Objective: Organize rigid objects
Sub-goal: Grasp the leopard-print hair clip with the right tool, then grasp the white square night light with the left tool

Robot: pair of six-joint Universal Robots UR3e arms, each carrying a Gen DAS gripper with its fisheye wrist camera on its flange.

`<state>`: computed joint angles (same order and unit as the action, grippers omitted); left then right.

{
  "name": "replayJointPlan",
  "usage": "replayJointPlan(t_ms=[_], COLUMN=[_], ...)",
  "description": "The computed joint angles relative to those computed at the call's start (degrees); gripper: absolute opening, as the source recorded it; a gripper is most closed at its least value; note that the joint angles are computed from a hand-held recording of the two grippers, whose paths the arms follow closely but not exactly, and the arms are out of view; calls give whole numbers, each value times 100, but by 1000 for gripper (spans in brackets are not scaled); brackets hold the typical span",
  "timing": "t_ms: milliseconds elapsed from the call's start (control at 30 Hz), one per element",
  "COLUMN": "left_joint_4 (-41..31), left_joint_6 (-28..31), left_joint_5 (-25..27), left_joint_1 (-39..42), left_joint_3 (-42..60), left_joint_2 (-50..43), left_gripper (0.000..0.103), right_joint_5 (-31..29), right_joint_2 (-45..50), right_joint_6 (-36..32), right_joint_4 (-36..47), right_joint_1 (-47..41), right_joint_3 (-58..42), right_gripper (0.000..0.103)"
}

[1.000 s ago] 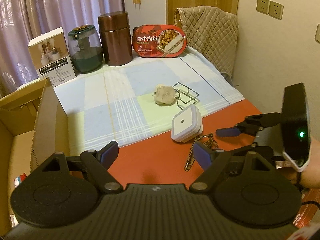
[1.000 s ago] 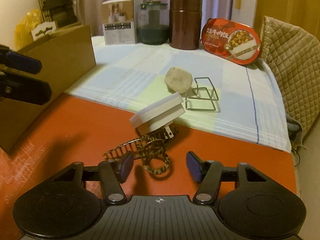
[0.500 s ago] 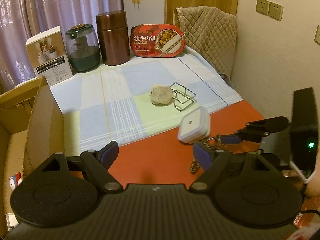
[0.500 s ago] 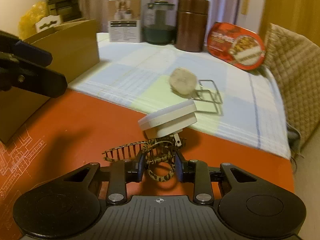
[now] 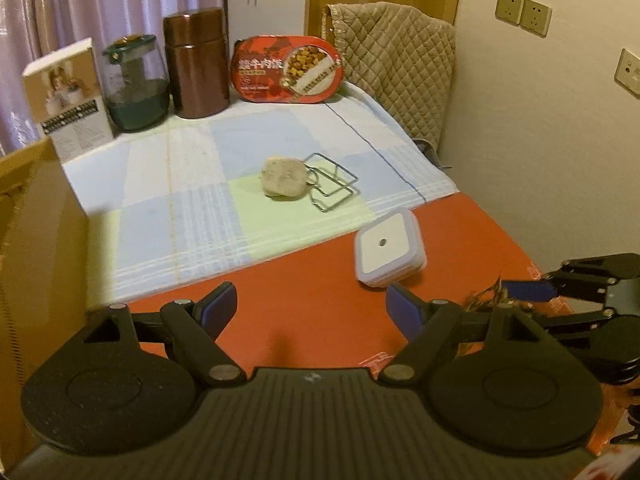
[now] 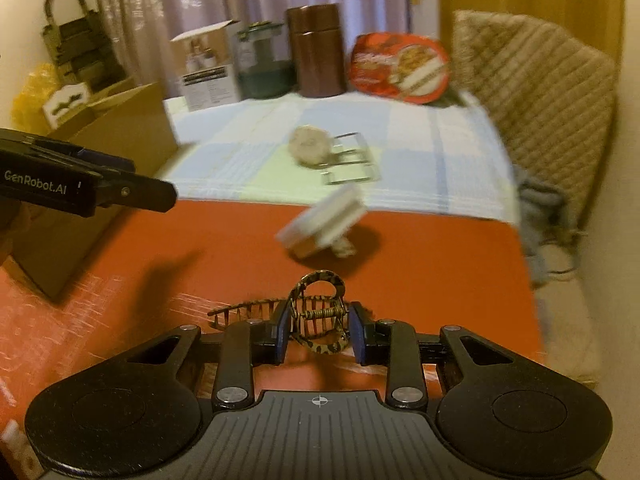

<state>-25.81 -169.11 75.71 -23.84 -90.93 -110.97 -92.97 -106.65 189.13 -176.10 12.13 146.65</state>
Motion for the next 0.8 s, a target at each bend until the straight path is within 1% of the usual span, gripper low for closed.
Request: replayJointPlan(t_ms=[100, 167, 300, 400, 500, 600, 633, 700, 800], left_joint_4=[103, 215, 391, 476, 406, 407, 351, 292, 193], left_joint_6=[-121, -233, -469, -642, -826, -1011, -1064, -1146, -1243], left_joint_5=[-194, -356, -635, -744, -941, -1187, -1193, -1212, -1255], left_joint_1=[-47, -92, -173, -244, -268, -270, -285, -297, -287], left_joint_3=[85, 194, 540, 980, 1464, 1885, 2044, 2262, 2490], left_joint_2=[-214, -435, -946, -1433, -1882, -2300, -2417, -2593, -2768], left_gripper=[78, 78, 78, 78, 77, 74, 71, 70, 64], right_joint_5=[-433, -661, -792, -697, -676, -645, -654, -657, -644], right_joint_2=[-139, -29, 131, 43, 41, 158, 195, 259, 299], right_joint_6=[110, 102, -58, -148, -184, -178, -159, -136, -135], right_joint_4=[-94, -253, -490, -576, -692, -847, -882, -947, -983], right_joint_1=[61, 63, -143, -352, -438, -500, -496, -509, -527], right_joint_3=[110, 118, 168, 311, 416, 452, 450, 450, 434], right_gripper=[27, 27, 27, 27, 27, 27, 27, 27, 27])
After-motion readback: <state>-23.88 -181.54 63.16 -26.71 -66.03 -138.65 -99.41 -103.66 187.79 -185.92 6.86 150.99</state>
